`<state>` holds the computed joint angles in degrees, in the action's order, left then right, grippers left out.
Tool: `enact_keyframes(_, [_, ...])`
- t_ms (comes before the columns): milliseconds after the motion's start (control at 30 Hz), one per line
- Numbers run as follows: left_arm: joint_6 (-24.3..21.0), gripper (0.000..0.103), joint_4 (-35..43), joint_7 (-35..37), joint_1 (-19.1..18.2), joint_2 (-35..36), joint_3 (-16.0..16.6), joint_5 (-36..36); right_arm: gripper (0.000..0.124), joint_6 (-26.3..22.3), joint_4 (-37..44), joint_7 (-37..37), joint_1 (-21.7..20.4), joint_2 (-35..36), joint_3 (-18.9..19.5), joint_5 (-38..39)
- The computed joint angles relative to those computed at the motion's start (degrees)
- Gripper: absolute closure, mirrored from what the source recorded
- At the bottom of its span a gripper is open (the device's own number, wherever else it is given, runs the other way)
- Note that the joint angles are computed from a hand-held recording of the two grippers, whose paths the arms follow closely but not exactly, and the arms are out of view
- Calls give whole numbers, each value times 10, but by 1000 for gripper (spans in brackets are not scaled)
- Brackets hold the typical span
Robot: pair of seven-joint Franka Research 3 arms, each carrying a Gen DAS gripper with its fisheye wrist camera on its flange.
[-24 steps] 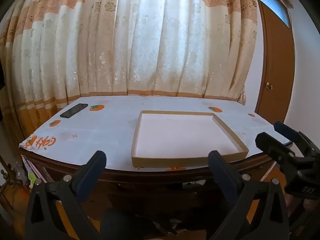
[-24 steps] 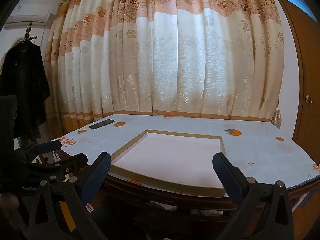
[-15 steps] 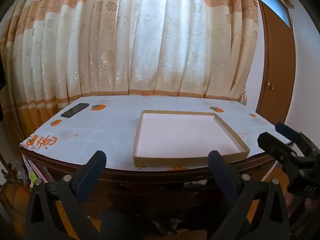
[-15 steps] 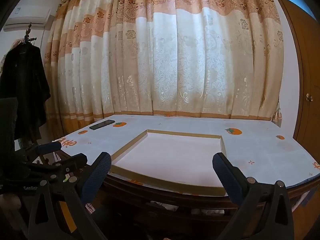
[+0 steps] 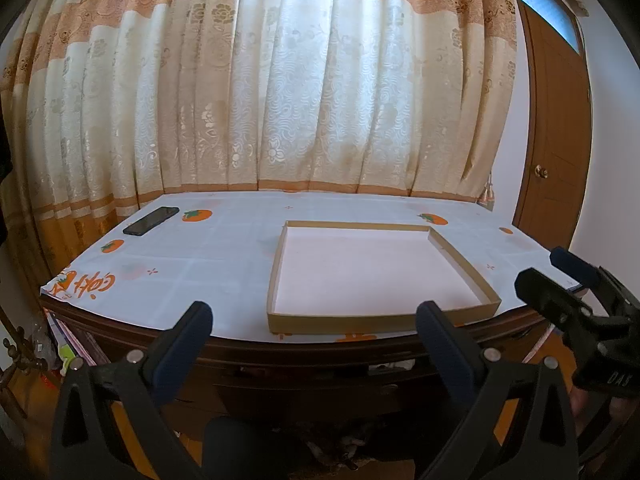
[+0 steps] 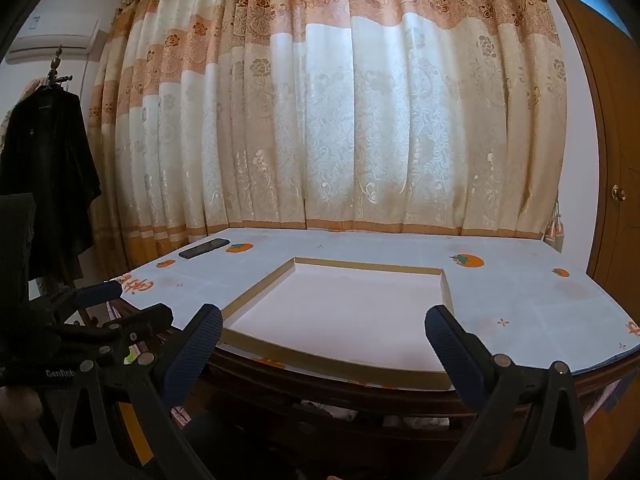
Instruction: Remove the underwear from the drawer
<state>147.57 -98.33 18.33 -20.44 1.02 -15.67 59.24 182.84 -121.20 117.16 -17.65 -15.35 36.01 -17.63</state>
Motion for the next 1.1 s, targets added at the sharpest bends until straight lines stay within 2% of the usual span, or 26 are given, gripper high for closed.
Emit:
enact_keyframes(400, [-4,0,3,-1,-2,2,0,1,21,6,-9,-3,-11,-4,12,6])
enact_keyframes(633, [-5,0,4,-1,-3,2,0,1,21,1,-7,-9,-3,-3,6,12])
enact_keyframes(800, [-5,0,5,-1,-4,3,0,1,21,7,-9,0,-22,-3,24,9])
enact_keyframes(1100, [-5,0,5,0,-4,3,0,1,21,4,-9,-1,-19,-4,22,11])
